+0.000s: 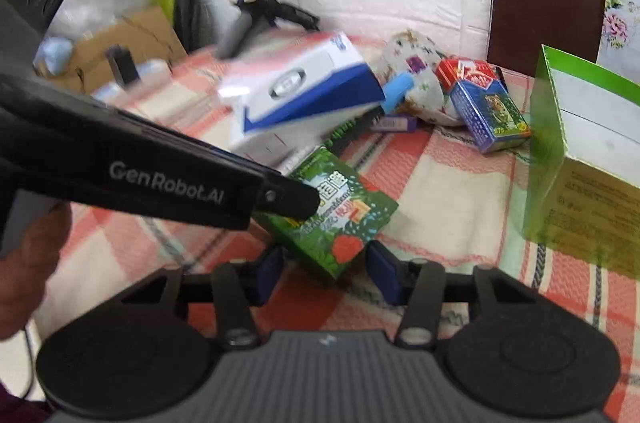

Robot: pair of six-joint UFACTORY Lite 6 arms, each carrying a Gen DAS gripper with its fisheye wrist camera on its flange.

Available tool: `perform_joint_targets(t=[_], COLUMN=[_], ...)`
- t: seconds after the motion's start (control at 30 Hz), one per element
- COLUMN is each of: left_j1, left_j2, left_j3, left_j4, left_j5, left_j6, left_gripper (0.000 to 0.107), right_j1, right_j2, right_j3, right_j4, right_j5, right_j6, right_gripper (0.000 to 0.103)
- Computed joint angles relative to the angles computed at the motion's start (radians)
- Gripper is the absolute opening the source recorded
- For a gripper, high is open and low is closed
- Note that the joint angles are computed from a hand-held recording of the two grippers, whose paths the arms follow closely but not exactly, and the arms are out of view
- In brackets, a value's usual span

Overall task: Organize objects
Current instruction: 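Carry the snack box into the green box and open the left tool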

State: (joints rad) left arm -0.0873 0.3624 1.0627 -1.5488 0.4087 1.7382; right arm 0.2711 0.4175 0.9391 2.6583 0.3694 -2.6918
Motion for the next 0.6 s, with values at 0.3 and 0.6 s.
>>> perform_joint_targets(t=[0.3, 0.6], left_j1=[-0.209, -0.387], left_j2=[-0.006, 0.425], left_j3=[0.143, 0.662], left_j4=[-0.211, -0.055], left_j5=[-0.026, -0.115], left_j6=[0.186, -0.06], left_gripper=[0.027, 0.035], right_j1=[-0.14, -0.338], right_j2=[-0.168, 0.071], right_j3=[-0.165, 0.084], right_j4=[0.384, 0.412], right_j5=[0.213, 0.161], right_j6=[-0.407, -0.409], right_gripper=[0.041, 0.042])
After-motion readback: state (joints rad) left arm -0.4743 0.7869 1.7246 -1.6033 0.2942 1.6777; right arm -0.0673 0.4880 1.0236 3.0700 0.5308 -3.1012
